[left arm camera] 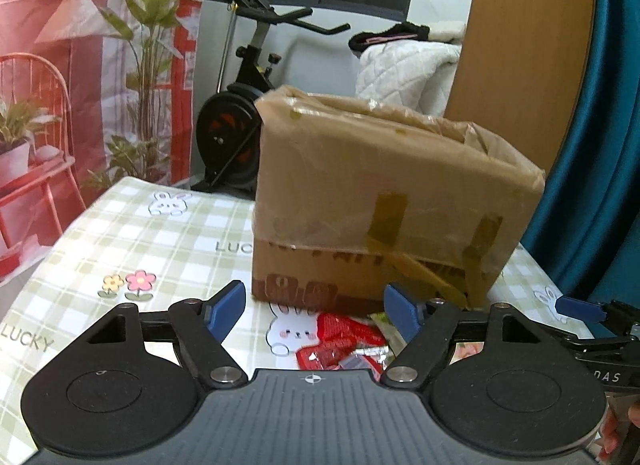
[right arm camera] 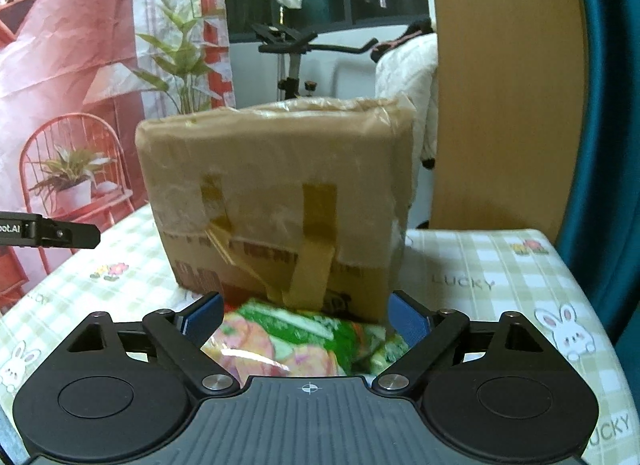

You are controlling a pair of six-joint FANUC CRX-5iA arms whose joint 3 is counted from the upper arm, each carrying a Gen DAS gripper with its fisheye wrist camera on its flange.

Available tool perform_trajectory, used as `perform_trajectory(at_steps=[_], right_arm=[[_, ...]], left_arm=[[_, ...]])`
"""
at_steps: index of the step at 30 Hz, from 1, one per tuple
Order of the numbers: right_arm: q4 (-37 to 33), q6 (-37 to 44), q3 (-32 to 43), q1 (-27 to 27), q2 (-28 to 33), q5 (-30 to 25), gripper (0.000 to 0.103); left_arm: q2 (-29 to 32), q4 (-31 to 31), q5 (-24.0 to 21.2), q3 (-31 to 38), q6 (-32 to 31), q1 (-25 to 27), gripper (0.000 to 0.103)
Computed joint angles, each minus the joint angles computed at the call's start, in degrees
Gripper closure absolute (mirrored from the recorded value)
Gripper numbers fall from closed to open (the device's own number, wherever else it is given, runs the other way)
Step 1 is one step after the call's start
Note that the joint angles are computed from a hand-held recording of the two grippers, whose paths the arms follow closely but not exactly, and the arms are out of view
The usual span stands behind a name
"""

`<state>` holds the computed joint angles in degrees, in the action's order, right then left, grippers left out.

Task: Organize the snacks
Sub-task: 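Move both tools back down to the remaining snack bags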

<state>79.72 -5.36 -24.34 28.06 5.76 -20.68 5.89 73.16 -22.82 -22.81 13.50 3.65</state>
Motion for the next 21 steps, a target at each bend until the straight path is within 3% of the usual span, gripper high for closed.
perform_trajectory(at_steps=[10, 21], right_arm=[[-2.5, 1.2, -1.9, 0.1, 0.0, -1.0, 0.02], [-10.5, 11.3, -1.5, 1.0, 1.6, 1.2, 0.022]], left_arm=[[0.9, -1.1, -3.1, -0.1, -0.2, 0.2, 0.027], [5.5, -5.1, -13.9, 3.2, -1.3, 0.4, 0.027]])
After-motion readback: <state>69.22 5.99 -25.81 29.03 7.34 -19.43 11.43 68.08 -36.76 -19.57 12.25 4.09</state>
